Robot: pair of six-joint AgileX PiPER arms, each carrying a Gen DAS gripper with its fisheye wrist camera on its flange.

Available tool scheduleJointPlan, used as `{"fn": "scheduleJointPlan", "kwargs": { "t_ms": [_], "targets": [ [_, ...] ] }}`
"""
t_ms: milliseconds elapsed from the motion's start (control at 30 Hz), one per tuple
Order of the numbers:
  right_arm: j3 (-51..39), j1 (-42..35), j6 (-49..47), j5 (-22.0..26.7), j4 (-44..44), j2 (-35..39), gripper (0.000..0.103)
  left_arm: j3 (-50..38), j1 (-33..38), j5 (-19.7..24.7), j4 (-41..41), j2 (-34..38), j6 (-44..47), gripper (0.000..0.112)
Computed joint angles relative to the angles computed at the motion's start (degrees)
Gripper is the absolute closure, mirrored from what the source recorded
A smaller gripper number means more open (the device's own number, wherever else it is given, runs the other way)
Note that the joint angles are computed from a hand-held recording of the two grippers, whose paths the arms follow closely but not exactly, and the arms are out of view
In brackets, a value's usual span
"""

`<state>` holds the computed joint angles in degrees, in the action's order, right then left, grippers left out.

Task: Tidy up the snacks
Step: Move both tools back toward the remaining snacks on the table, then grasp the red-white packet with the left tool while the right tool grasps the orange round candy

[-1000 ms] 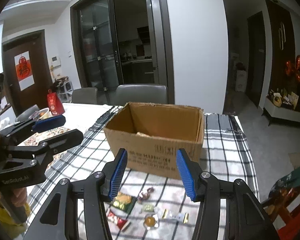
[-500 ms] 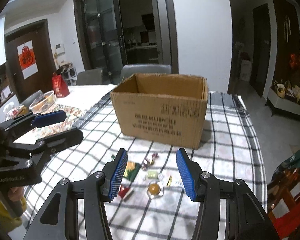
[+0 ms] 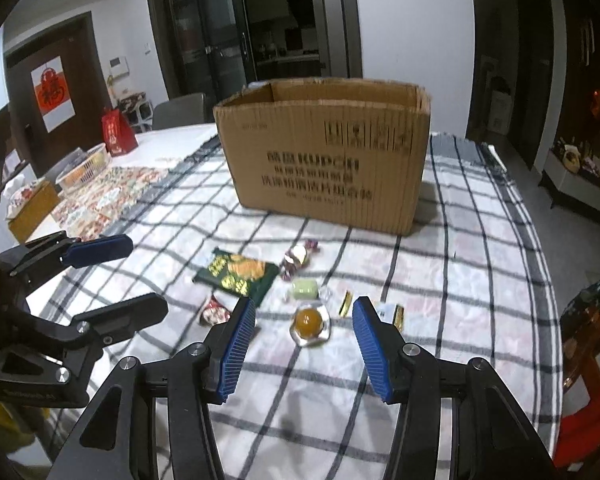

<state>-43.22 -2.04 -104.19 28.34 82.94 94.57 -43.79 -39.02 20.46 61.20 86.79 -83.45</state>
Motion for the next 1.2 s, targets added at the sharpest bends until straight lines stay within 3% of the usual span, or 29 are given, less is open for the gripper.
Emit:
{"fn": "scheduleJointPlan", "kwargs": {
  "t_ms": [267, 633, 967, 1200],
  "targets": [
    [-2.6, 2.2, -1.2, -2.2, 0.6, 6.1, 0.052, 0.5, 5.4, -10.1, -8.0, 6.3, 7.4, 0.039],
    [-7.2, 3.8, 2.1, -3.1, -1.6, 13.0, 0.064, -4.4, 6.8, -10.4, -14.4, 14.5, 13.4, 0.039],
    [-10.8, 5.8, 5.3, -5.2, -3.6, 16.9, 0.070, -5.6, 7.7, -10.7, -7.0, 17.2, 3.8, 0.040],
    [-10.1, 6.3, 0.4, -5.9, 0.6, 17.0, 0.073, -4.7, 7.9, -11.6, 3.1, 17.1, -7.0, 0.053]
  ]
}}
